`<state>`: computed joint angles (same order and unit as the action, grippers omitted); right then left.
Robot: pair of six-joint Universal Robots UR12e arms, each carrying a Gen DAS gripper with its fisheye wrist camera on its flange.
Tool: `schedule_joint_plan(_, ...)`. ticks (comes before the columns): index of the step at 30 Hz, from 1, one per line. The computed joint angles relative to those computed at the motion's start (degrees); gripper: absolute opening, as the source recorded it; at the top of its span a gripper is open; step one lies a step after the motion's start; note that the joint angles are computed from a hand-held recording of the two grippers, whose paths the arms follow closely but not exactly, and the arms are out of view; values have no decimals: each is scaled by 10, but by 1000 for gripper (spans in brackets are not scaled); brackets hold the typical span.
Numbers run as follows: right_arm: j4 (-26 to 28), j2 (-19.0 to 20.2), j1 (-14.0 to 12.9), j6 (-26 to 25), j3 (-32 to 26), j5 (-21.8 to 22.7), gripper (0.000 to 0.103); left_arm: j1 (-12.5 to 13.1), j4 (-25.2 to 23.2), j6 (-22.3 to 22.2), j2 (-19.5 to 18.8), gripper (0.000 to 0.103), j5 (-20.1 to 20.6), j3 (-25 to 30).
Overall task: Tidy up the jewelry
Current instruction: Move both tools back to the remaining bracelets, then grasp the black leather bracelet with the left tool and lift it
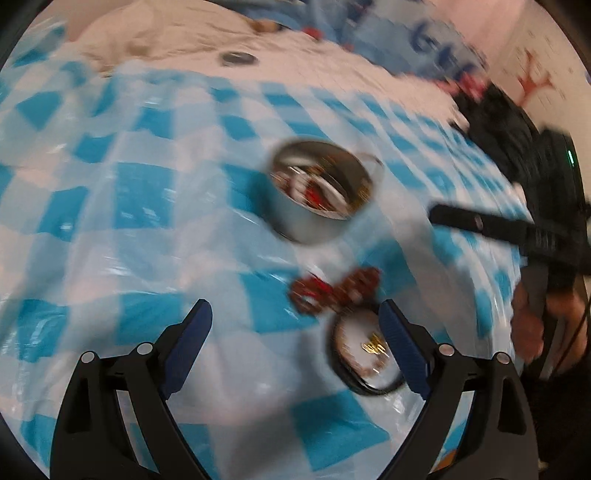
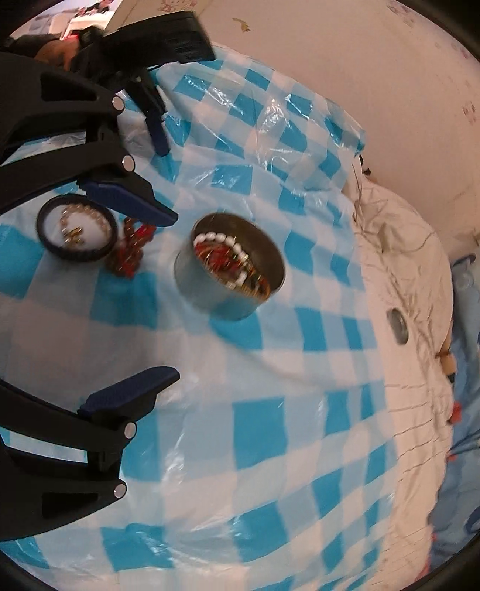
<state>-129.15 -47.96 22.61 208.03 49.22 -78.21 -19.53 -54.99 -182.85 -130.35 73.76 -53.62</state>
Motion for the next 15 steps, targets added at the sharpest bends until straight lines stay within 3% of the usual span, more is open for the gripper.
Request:
schedule_joint_plan(5, -15, -18, -4, 13, 28, 18, 75, -8, -27, 14, -5, 87, -11, 2)
schedule_joint_plan(10, -27, -29, -4, 23, 47, 37, 75, -1, 1, -52, -4, 86, -44, -15)
schedule_joint_plan(12, -31, -32, -3, 26, 51, 42, 75, 0, 15, -63, -3, 73, -48, -21)
schedule_joint_plan(15, -30, -34, -1, 23, 53, 40, 76, -4, -10, -41, -9, 36, -52, -9)
